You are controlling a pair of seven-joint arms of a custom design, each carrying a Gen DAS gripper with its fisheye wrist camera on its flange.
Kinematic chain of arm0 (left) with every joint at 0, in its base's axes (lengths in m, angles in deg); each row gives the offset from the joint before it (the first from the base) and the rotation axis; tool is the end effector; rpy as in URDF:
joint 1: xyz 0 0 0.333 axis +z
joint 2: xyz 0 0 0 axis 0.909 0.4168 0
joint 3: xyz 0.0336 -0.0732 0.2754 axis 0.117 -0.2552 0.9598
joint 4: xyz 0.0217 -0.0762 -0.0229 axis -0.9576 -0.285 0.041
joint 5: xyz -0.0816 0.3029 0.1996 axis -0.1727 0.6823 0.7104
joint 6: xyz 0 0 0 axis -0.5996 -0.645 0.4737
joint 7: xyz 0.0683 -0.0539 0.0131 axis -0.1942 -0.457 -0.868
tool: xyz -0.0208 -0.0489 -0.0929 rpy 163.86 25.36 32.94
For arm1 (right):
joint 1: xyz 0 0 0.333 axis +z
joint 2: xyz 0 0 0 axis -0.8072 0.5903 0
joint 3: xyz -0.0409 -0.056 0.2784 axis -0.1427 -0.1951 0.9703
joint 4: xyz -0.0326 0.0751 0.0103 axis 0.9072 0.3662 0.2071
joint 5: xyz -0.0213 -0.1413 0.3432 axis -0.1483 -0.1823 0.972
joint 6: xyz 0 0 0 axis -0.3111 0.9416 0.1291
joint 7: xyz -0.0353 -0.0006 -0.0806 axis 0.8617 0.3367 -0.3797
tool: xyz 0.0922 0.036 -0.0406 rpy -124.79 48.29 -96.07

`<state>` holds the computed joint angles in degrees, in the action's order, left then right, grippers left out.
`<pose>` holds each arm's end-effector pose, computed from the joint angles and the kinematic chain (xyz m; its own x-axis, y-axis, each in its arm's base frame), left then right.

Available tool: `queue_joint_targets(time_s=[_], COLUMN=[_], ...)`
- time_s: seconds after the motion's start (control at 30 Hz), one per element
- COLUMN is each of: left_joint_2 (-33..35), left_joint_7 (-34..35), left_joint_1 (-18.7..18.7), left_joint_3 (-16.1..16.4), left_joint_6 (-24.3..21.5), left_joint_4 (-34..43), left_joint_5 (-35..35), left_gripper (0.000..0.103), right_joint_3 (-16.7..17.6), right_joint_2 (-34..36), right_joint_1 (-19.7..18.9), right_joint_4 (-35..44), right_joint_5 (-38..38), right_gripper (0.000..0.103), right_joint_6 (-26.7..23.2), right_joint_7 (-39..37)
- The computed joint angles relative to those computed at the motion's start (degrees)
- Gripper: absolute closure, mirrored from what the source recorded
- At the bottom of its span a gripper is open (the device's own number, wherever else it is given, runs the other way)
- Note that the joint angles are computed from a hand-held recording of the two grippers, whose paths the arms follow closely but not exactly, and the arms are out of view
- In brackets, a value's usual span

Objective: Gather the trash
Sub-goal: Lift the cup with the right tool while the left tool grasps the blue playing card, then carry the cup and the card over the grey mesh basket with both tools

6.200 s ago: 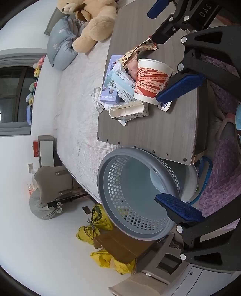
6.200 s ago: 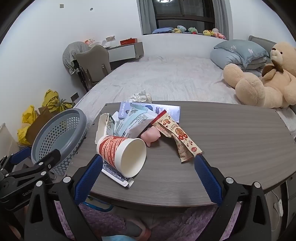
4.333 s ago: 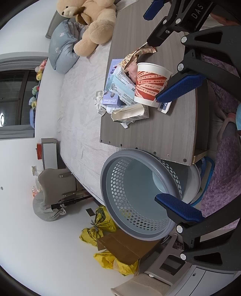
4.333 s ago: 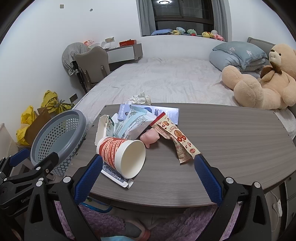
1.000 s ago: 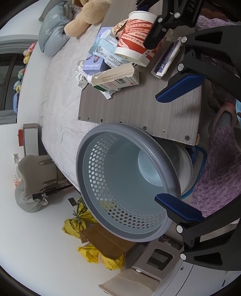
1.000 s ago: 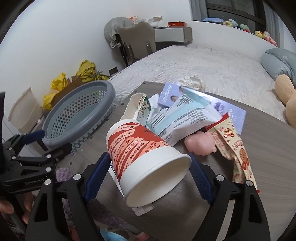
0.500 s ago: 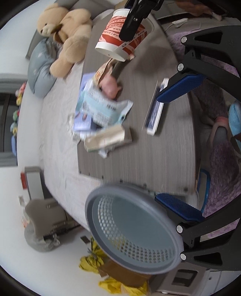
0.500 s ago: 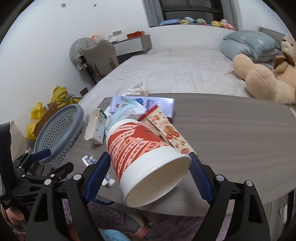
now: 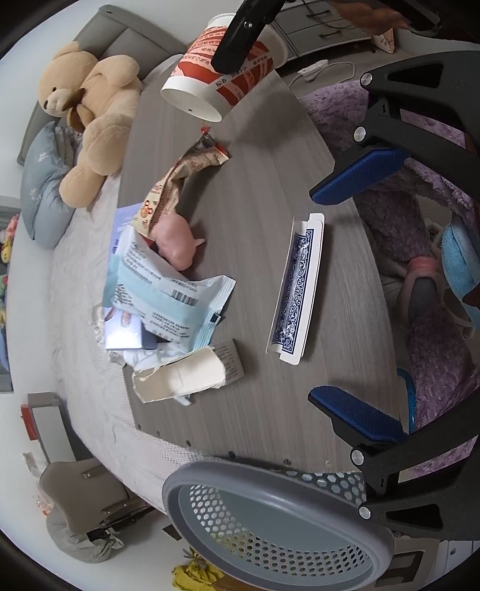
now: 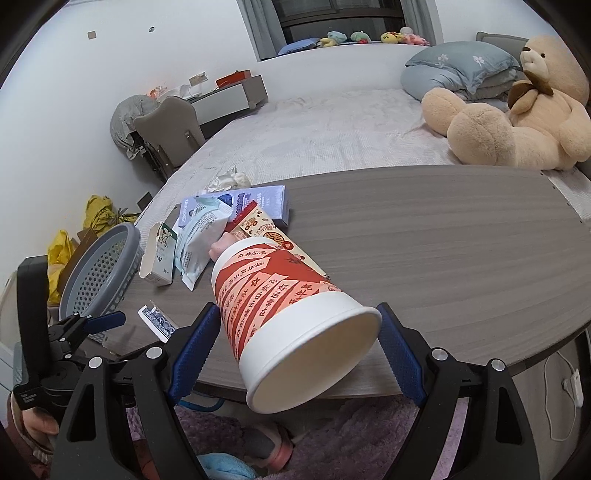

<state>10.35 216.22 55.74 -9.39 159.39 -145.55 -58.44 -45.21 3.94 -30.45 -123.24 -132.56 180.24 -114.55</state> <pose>0.6257 -0.2900 0.4439 -0.8936 -0.4461 0.0498 -0.4005 0.7423 -0.5372 0.4196 0.2861 0.4783 -0.6741 -0.6979 -0.2421 -0.4142 0.6285 -0.6584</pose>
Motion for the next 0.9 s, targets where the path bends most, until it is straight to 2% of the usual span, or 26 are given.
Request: queue_joint_targets(time_s=[0.43,0.73,0.8,0.9], left_joint_2=[2.5,3.9,3.8,3.2], left_joint_7=[0.6,2.3,2.8,4.1], left_joint_1=[-1.8,-1.2,-1.0,-0.5], left_joint_3=[0.4,-0.8,-0.9,-1.3], left_joint_6=[1.3,0.6,0.7,1.8], left_joint_4=[1.6,3.1,3.0,1.8], left_joint_5=[4.6,3.1,2.5,1.5], left_gripper=[0.006,0.007,0.008,0.016], right_joint_3=[-0.1,-0.2,-0.2,-0.2], right_joint_2=[-0.1,-0.2,-0.2,-0.2], right_joint_1=[-0.4,-0.7,-0.7,-0.7], right_joint_4=[-1.1,-1.5,-1.4,-1.5], right_joint_5=[-0.7,-0.7,-0.7,-0.9], right_gripper=[0.021,0.021,0.021,0.021], right_joint_6=[3.2,3.6,3.7,3.8], right_joint_7=[1.0,1.1,1.1,1.3])
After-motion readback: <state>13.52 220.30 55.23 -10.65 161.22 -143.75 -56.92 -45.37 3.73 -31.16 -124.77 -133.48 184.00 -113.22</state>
